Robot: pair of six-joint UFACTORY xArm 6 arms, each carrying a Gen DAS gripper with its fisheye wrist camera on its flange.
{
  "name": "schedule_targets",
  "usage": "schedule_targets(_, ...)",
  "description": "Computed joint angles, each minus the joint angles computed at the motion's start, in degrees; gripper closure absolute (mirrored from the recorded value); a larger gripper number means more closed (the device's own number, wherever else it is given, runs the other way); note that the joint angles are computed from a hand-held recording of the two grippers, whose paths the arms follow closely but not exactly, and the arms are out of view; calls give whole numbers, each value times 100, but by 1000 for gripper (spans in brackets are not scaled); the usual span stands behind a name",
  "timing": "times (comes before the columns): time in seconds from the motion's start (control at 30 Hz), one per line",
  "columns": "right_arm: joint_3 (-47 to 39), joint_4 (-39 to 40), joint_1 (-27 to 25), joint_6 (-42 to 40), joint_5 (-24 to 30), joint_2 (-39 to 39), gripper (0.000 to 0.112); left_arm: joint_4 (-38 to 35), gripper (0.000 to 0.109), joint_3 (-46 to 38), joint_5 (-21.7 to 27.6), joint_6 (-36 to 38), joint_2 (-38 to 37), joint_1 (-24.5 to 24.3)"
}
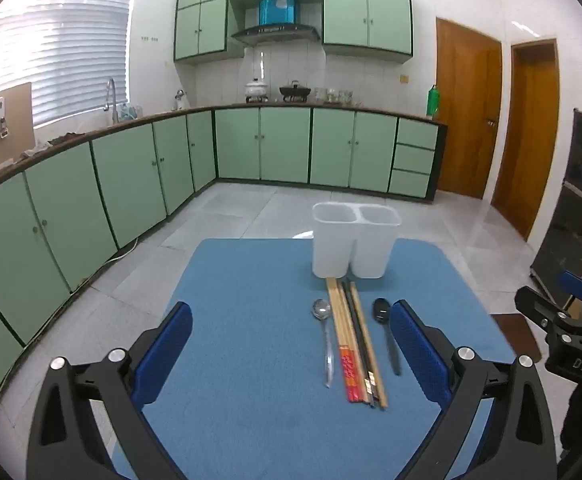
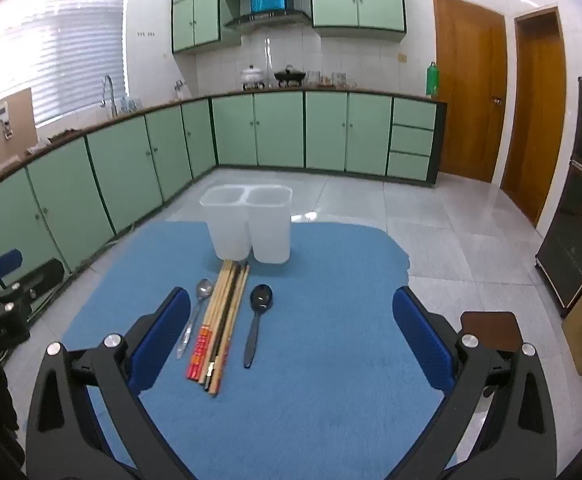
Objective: Organize utensils
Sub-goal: 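Reach the right gripper to the black plastic spoon and grasp it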
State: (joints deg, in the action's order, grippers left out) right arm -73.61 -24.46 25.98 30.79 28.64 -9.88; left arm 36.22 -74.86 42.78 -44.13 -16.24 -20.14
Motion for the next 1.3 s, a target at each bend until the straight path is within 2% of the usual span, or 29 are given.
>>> schedule_targets(0.17,-766,677,-128,-502,193,1054,15,-443,12,-495,1,488,864,379)
schedule_targets(0.23,-1121,598,-128,-531,311,1476,16,-597,12,-711,69,580,1214,500)
schedule_targets(0.33,-1904,954,-121,-827,607,2296,23,-820,12,-781,83,758,1492,668)
schedule_targets(0.4,-2418,1206,-115,-968,931,2750,34,-1003,12,-993,141,924,1799,727)
schedule_targets(0.53,-3216,1355,-86,-888,1318,3499,37,-831,12,-1097,41,893,2074,827)
schedule_targets(0.67,-3998,1362,-14,-755,1796,4142,44,-938,12,-1186,176,1082,2178,949)
schedule_targets(0.93,-4895,1481,60,-607,2177,4846,50,-901,12,-1216,91,1254,2328,1130)
schedule_targets(1.13,-5557,1454,80,-588,2561,5214,63,-933,12,-1313,278,1535,2358,1200)
schedule_targets(1.17,-5718,1430,97,-587,2608,5319,68,-947,12,-1328,282,1550,2379,1201)
schedule_targets(1.27,-5425,1403,110,-621,2414,5172,80,-1098,12,-1457,308,1630,2501,1175)
schedule_targets(1.3,-5340,1381,117,-630,2362,5124,80,-1142,12,-1499,325,1678,2538,1164)
